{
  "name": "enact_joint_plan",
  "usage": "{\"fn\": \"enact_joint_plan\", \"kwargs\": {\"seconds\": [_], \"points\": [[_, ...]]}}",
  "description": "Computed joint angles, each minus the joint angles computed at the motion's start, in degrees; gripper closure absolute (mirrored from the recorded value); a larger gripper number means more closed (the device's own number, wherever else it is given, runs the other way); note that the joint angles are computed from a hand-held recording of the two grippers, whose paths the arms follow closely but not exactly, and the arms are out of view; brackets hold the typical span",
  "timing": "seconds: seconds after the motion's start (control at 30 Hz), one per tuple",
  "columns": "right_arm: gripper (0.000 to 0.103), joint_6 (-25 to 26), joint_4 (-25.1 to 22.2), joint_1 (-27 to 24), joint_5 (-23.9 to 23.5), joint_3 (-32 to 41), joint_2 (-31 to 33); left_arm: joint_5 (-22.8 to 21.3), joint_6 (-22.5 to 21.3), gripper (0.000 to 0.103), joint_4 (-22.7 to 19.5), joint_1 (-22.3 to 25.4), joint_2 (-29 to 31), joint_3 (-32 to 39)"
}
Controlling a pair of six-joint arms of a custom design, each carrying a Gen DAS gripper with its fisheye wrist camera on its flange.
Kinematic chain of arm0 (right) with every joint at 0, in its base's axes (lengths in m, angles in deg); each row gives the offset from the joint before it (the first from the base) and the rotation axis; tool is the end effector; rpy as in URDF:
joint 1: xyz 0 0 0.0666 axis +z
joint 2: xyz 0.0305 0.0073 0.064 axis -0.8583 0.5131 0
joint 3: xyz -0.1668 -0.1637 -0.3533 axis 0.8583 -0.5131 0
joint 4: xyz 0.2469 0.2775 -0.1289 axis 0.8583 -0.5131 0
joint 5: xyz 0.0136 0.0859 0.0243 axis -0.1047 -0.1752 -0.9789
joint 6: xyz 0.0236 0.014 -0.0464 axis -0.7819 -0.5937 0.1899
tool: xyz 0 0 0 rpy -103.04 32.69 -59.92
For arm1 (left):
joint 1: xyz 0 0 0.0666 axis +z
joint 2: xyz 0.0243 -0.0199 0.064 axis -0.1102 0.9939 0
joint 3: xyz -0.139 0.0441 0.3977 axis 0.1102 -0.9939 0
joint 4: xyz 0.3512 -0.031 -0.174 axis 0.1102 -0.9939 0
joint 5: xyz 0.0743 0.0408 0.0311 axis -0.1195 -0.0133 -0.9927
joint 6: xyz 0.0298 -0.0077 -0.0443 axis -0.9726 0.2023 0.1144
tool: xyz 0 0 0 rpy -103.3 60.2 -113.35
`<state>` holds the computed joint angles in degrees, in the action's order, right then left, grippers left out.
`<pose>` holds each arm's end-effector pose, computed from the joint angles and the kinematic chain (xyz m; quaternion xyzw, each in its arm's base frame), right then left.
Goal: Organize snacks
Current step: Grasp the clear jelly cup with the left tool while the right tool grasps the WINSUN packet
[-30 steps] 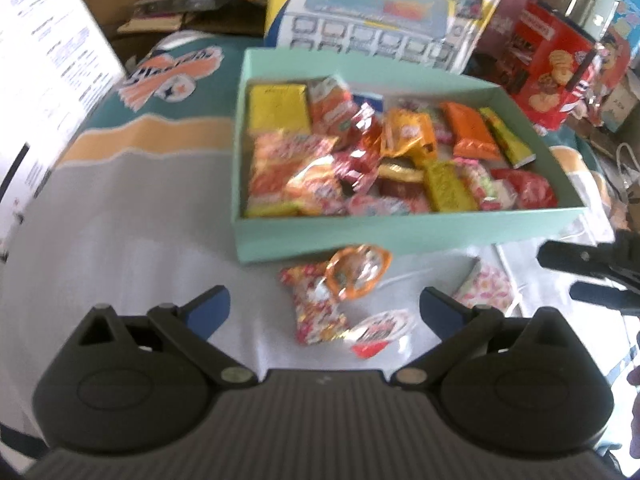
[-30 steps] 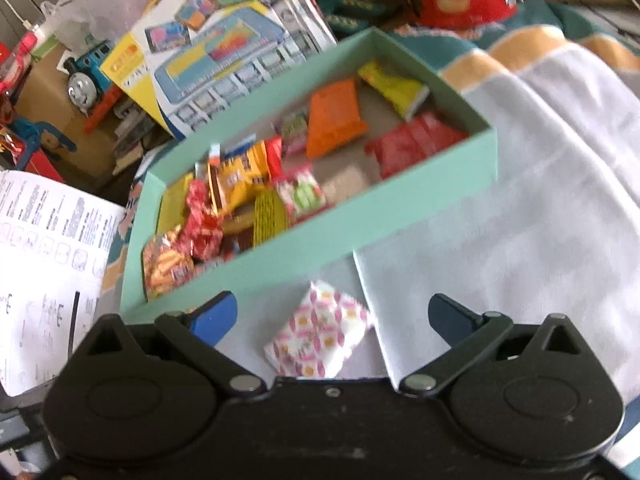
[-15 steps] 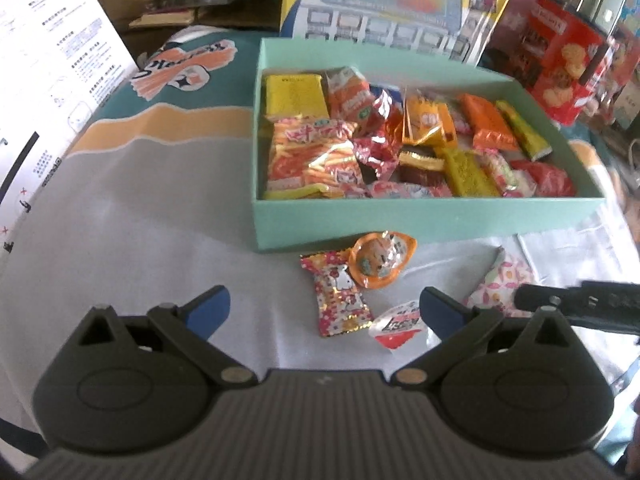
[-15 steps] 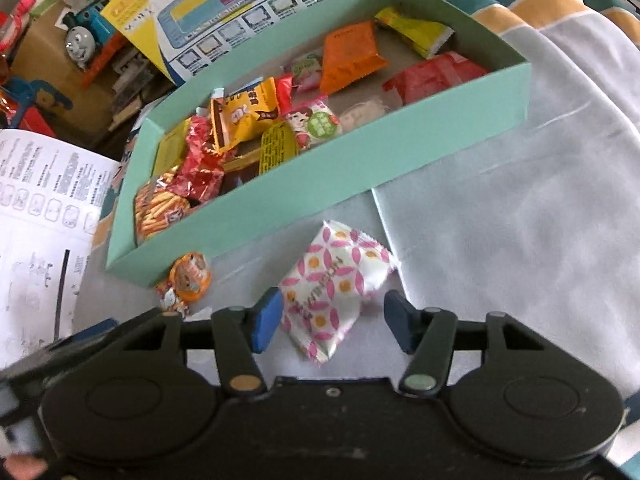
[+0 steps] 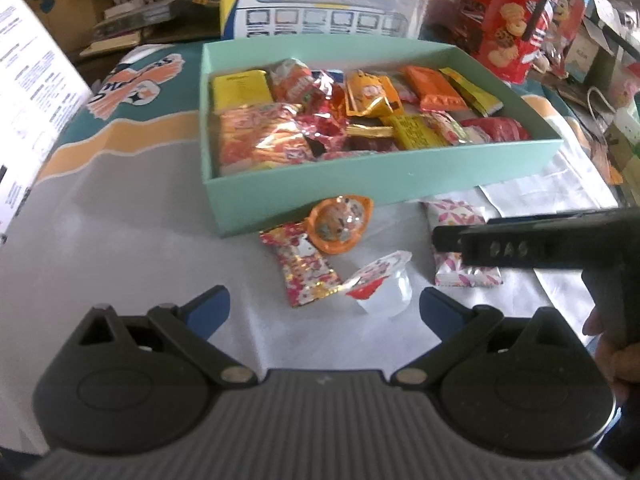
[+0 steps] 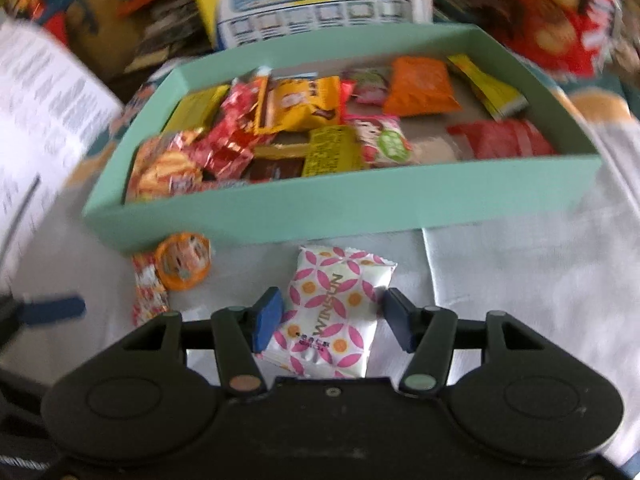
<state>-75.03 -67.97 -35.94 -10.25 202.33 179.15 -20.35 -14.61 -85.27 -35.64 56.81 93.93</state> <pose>0.6360 0.2644 0.4213 0.0247 0.9532 0.0253 0.3002 0.6327 -0.3540 0.4397 0.1342 0.9442 -0.0883 0.2876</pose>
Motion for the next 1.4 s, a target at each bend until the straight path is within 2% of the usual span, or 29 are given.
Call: {"fn": "enact_joint_plan", "kwargs": {"seconds": [0.1,0.23,0.37,0.43,0.47,0.5,0.53,0.57,0.6,0.73,0.93,0.97,1.0,1.2,1.27,1.3,1.33,1.4], "points": [[0.056,2.2,-0.3,-0.4,-0.4,0.4,0.2,-0.1,-1.1,0.000,-0.9,-0.3,0.9,1.2],[0.056,1.5,0.2,-1.4,-1.3,-1.3,-1.1,-0.2,-2.0,0.001,-1.1,-0.6,1.5,1.8],[0.057,-0.3,3.2,-2.7,-3.0,-6.8,-4.6,-1.4,-5.2,0.002,-0.6,-1.3,2.3,3.2],[0.057,-1.2,4.3,-3.1,-3.6,-8.8,-5.8,-2.1,-7.3,0.006,0.3,-1.8,2.5,3.4],[0.057,-1.7,4.9,-3.3,-4.0,-9.7,-6.4,-2.2,-8.3,0.015,0.5,-2.0,2.6,3.5],[0.057,-2.0,5.2,-3.4,-4.2,-10.4,-6.8,-2.0,-9.6,0.030,0.2,-2.1,3.0,4.0],[0.057,-2.3,5.6,-3.5,-4.2,-10.8,-7.0,-1.9,-10.6,0.040,-0.4,-2.2,3.3,4.5],[0.057,-2.6,6.0,-3.5,-4.3,-11.1,-7.2,-2.0,-11.6,0.058,-1.6,-2.5,3.9,5.5],[0.057,-2.8,6.1,-3.6,-4.4,-11.1,-7.1,-2.0,-12.3,0.061,-2.9,-2.7,4.4,6.3],[0.057,-3.5,7.2,-3.6,-4.5,-12.2,-7.8,-3.1,-12.8,0.062,-2.4,-3.0,3.9,5.1],[0.065,-7.1,8.8,-4.4,-6.6,-14.6,-9.7,-0.2,-6.6,0.062,-6.6,-2.0,5.9,10.1],[0.070,-7.4,8.9,-4.6,-6.9,-14.9,-10.0,0.1,-5.7,0.062,-7.2,-1.8,6.2,10.9],[0.083,-7.4,9.1,-4.6,-6.9,-15.3,-10.3,0.5,-5.0,0.062,-7.7,-1.7,6.5,11.7],[0.087,-7.7,9.2,-5.1,-8.5,-16.7,-11.4,1.2,-3.3,0.062,-8.5,-1.7,6.9,13.6],[0.082,-9.0,9.0,-5.0,-8.2,-16.8,-11.6,1.8,-2.2,0.062,-9.0,-1.5,6.8,13.6],[0.072,-9.5,8.8,-5.0,-8.2,-16.9,-11.7,2.3,-1.4,0.062,-9.1,-1.4,6.7,13.4],[0.067,-9.9,8.9,-5.0,-8.1,-17.0,-11.9,2.4,-0.9,0.062,-8.9,-1.3,6.4,12.7],[0.039,-10.4,8.6,-4.8,-8.2,-16.5,-11.7,2.4,0.0,0.062,-8.0,-1.0,5.6,11.3]]}}
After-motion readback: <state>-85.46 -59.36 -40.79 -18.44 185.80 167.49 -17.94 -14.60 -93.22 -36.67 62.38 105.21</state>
